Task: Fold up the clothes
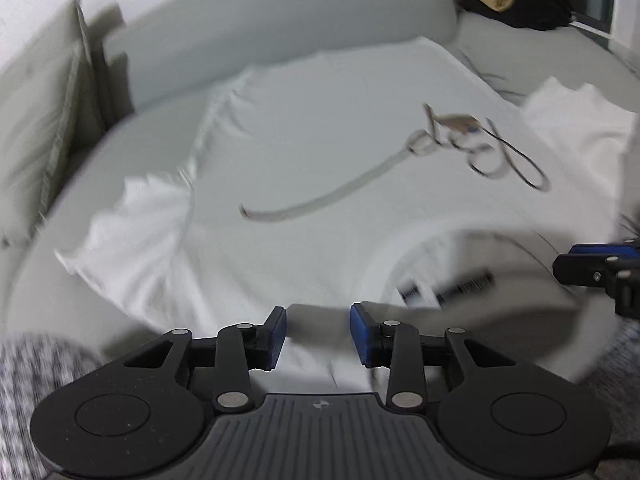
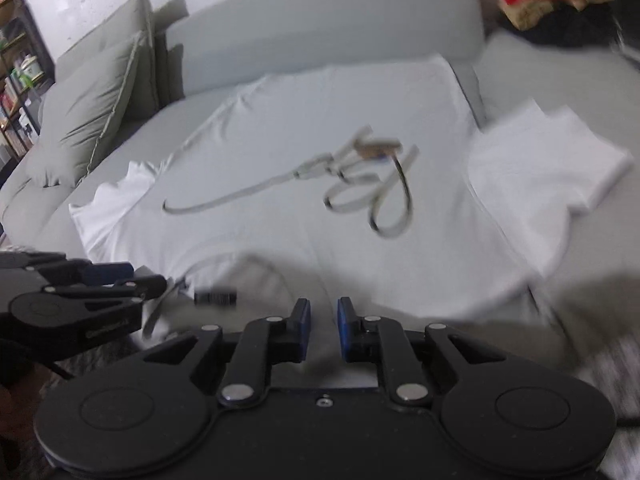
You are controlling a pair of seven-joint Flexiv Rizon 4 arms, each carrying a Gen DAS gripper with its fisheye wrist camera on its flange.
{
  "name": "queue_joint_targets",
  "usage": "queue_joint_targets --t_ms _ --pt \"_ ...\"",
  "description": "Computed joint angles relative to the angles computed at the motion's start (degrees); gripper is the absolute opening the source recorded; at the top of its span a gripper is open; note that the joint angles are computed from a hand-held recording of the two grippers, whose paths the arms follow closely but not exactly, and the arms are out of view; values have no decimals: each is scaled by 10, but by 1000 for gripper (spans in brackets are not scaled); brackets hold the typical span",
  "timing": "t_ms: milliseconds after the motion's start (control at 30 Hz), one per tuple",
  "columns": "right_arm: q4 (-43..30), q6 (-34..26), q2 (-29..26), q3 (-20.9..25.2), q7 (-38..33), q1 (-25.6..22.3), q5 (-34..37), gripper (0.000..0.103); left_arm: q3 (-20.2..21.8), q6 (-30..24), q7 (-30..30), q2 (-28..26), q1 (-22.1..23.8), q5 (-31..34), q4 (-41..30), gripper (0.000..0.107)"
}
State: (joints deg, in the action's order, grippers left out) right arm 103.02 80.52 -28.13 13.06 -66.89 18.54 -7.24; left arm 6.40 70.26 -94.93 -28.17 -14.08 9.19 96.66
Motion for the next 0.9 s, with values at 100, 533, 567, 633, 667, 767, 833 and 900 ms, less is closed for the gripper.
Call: queue_joint_targets --t_ms 100,533,567,633,667,767,833,900 --pt "9 3 19 39 -7 -42 55 20 -53 50 32 16 49 -69 45 37" --pt "-31 135 -25 -115 274 -53 111 41 -75 83 71 -46 56 -154 -27 46" --pt "-43 131 -36 -81 274 -86 118 38 -75 83 76 -47 55 -156 -26 46" --pt "-60 144 -59 -8 265 -148 116 31 -76 83 85 -51 52 -159 -23 47" --pt "-67 148 -71 23 257 -174 111 31 -73 82 87 -52 50 -160 -22 48" --pt "-92 146 -97 73 245 -214 92 31 -69 87 87 -53 47 -165 -18 48" --pt "-103 136 -104 71 243 -211 79 31 -73 102 89 -52 51 -171 -12 49" --pt "-111 120 -105 55 241 -199 67 22 -81 117 94 -50 57 -179 -3 51"
